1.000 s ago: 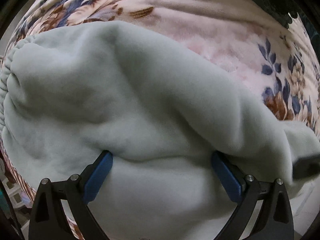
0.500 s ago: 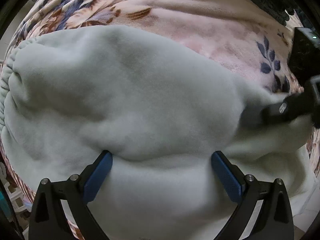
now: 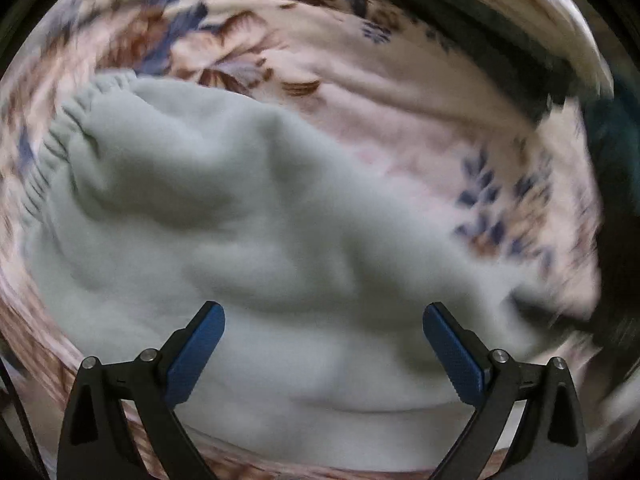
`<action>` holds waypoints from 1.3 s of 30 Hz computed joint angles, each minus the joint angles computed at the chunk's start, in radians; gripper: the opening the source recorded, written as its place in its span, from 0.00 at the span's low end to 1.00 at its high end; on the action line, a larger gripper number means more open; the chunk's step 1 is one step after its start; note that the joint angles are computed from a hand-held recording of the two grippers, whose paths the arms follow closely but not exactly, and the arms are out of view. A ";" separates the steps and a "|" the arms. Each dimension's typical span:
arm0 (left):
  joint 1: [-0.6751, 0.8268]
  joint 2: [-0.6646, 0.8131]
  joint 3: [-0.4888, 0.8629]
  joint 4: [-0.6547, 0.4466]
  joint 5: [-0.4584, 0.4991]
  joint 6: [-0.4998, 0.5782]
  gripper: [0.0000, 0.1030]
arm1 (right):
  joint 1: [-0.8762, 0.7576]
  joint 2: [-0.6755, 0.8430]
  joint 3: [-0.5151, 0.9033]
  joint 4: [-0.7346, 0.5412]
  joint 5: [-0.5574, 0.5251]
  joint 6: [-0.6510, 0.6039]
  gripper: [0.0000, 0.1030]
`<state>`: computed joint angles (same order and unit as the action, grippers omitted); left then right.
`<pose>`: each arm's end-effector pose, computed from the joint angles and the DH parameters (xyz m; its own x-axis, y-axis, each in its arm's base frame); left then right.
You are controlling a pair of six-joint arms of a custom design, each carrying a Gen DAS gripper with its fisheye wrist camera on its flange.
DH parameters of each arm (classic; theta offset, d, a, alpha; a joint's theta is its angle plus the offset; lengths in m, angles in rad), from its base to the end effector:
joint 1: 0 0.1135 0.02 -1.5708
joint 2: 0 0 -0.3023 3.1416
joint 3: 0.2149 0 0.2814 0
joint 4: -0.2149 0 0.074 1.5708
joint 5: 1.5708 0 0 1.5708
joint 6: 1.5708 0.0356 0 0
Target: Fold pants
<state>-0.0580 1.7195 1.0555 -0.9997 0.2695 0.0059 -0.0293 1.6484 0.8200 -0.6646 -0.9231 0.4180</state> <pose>0.3072 -0.0273 0.1824 -0.9938 0.0634 0.0912 0.0371 0.9634 -0.2657 0.2817 0.0201 0.1577 -0.9287 0.2723 0.2517 0.3641 0.5410 0.7582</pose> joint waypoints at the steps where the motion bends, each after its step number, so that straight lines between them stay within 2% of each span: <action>1: -0.001 0.057 0.062 -0.031 0.040 -0.042 0.99 | 0.035 -0.043 -0.006 -0.010 0.031 -0.014 0.11; 3: -0.022 0.127 0.114 -0.036 0.072 -0.107 0.99 | 0.100 -0.116 0.008 -0.058 0.125 -0.069 0.11; 4: -0.041 0.126 0.092 -0.018 0.073 -0.131 0.99 | 0.133 -0.155 0.001 -0.062 0.159 -0.076 0.11; 6: -0.077 0.163 0.095 0.009 0.042 -0.144 0.99 | 0.194 -0.211 -0.013 -0.066 0.193 -0.051 0.11; 8: -0.088 0.200 0.112 0.009 -0.019 -0.107 0.99 | 0.224 -0.254 -0.044 -0.089 0.198 -0.063 0.11; 10: -0.122 0.182 0.073 0.044 -0.081 -0.082 0.99 | 0.235 -0.263 -0.066 -0.111 0.185 -0.065 0.11; 14: -0.134 0.129 -0.012 0.086 -0.124 -0.057 0.99 | 0.190 -0.260 -0.071 -0.155 0.124 -0.077 0.15; 15: -0.126 0.123 -0.028 0.093 -0.117 -0.059 0.99 | 0.140 -0.248 -0.066 -0.190 0.087 -0.105 0.22; 16: -0.119 0.120 -0.038 0.098 -0.115 -0.060 0.99 | 0.103 -0.234 -0.067 -0.204 0.049 -0.109 0.34; 18: -0.108 0.116 -0.055 0.111 -0.109 -0.062 0.99 | 0.029 -0.199 -0.072 -0.195 -0.030 -0.096 0.50; 21: -0.108 0.105 -0.080 0.133 -0.108 -0.065 0.99 | -0.060 -0.068 -0.053 -0.186 -0.131 -0.093 0.52; 24: -0.122 0.091 -0.093 0.143 -0.108 -0.075 0.99 | -0.060 0.109 -0.016 -0.134 -0.192 -0.040 0.52; 26: -0.131 0.089 -0.102 0.152 -0.109 -0.077 0.99 | -0.045 0.248 0.025 -0.162 -0.233 -0.055 0.52; 27: -0.129 0.084 -0.110 0.157 -0.107 -0.075 0.99 | -0.034 0.322 0.048 -0.186 -0.262 -0.069 0.52; 29: -0.130 0.075 -0.129 0.170 -0.113 -0.065 0.99 | 0.004 0.464 0.128 -0.335 -0.291 -0.196 0.52; 30: -0.120 0.064 -0.145 0.176 -0.117 -0.047 0.99 | 0.022 0.515 0.157 -0.368 -0.298 -0.213 0.52; 34: -0.106 0.033 -0.181 0.194 -0.112 -0.019 0.99 | 0.061 0.588 0.262 -0.555 -0.282 -0.364 0.52; 35: -0.113 0.028 -0.191 0.206 -0.110 -0.023 0.99 | 0.071 0.585 0.278 -0.556 -0.280 -0.357 0.52; 37: -0.087 0.001 -0.209 0.207 -0.112 0.010 0.99 | 0.086 0.570 0.263 -0.461 -0.308 -0.272 0.73; 39: -0.101 -0.010 -0.232 0.227 -0.123 0.008 0.99 | 0.123 0.545 0.198 -0.183 -0.357 -0.025 0.82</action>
